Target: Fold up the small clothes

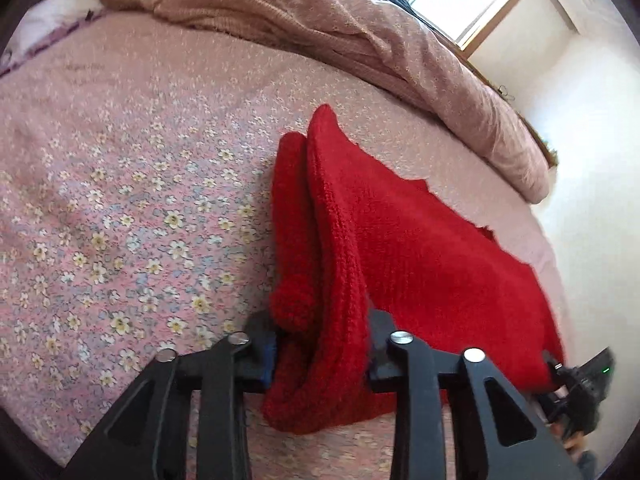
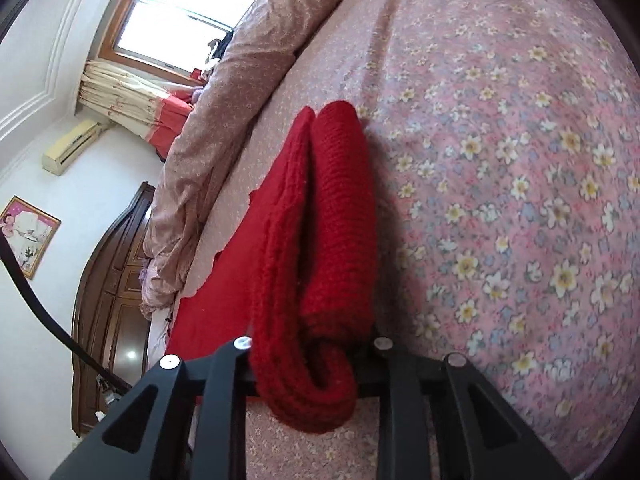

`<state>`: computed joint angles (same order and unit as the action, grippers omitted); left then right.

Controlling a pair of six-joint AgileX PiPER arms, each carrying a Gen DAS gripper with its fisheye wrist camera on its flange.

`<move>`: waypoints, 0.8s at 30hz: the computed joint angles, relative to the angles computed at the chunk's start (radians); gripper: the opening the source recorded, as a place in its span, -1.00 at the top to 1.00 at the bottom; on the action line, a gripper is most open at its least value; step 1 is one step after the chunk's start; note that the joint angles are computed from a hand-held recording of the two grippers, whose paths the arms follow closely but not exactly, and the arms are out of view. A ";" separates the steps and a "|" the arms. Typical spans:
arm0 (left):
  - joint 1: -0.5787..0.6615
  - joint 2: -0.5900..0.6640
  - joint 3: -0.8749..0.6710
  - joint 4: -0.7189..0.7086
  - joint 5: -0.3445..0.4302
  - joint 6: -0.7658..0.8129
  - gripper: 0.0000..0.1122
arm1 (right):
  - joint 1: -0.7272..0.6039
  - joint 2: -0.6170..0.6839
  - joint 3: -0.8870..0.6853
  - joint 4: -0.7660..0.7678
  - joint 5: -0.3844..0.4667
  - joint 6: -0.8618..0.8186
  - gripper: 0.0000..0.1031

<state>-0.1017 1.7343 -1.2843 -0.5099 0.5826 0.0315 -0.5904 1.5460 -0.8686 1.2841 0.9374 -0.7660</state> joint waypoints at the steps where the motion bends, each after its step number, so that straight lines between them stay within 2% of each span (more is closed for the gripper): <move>1: -0.006 -0.006 0.016 0.025 -0.022 -0.015 0.35 | 0.001 0.006 -0.003 -0.004 -0.006 0.008 0.50; 4: 0.010 -0.085 0.119 0.051 -0.061 -0.009 0.34 | 0.000 0.022 -0.026 -0.009 0.004 0.018 0.47; 7: 0.049 -0.181 0.164 0.021 -0.022 -0.002 0.34 | 0.000 0.025 -0.031 -0.011 0.004 0.028 0.44; 10: 0.004 -0.266 0.177 0.230 -0.044 -0.146 0.34 | -0.004 0.045 -0.033 0.002 0.017 0.055 0.39; 12: -0.036 -0.269 0.120 0.278 -0.001 -0.170 0.38 | -0.005 0.052 -0.045 -0.016 0.020 0.093 0.38; 13: -0.064 -0.259 0.086 0.298 0.020 -0.186 0.47 | -0.005 0.049 -0.046 -0.026 0.016 0.103 0.37; 16: -0.191 -0.150 -0.094 0.440 0.069 -0.322 0.67 | 0.011 0.038 -0.045 -0.043 -0.004 0.141 0.37; 17: -0.231 -0.107 -0.156 0.465 0.086 -0.352 0.80 | 0.016 0.038 -0.047 -0.045 -0.009 0.152 0.36; 19: -0.284 -0.021 -0.277 0.449 0.137 -0.348 0.93 | 0.024 0.036 -0.046 -0.042 -0.013 0.165 0.36; 24: -0.436 0.221 -0.607 0.542 0.292 -0.415 0.98 | 0.024 0.066 -0.066 -0.028 0.003 0.161 0.36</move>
<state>-0.5372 1.9555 -1.8912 0.0319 0.8742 -0.3837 -0.5665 1.6122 -0.9345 1.2559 0.9403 -0.6051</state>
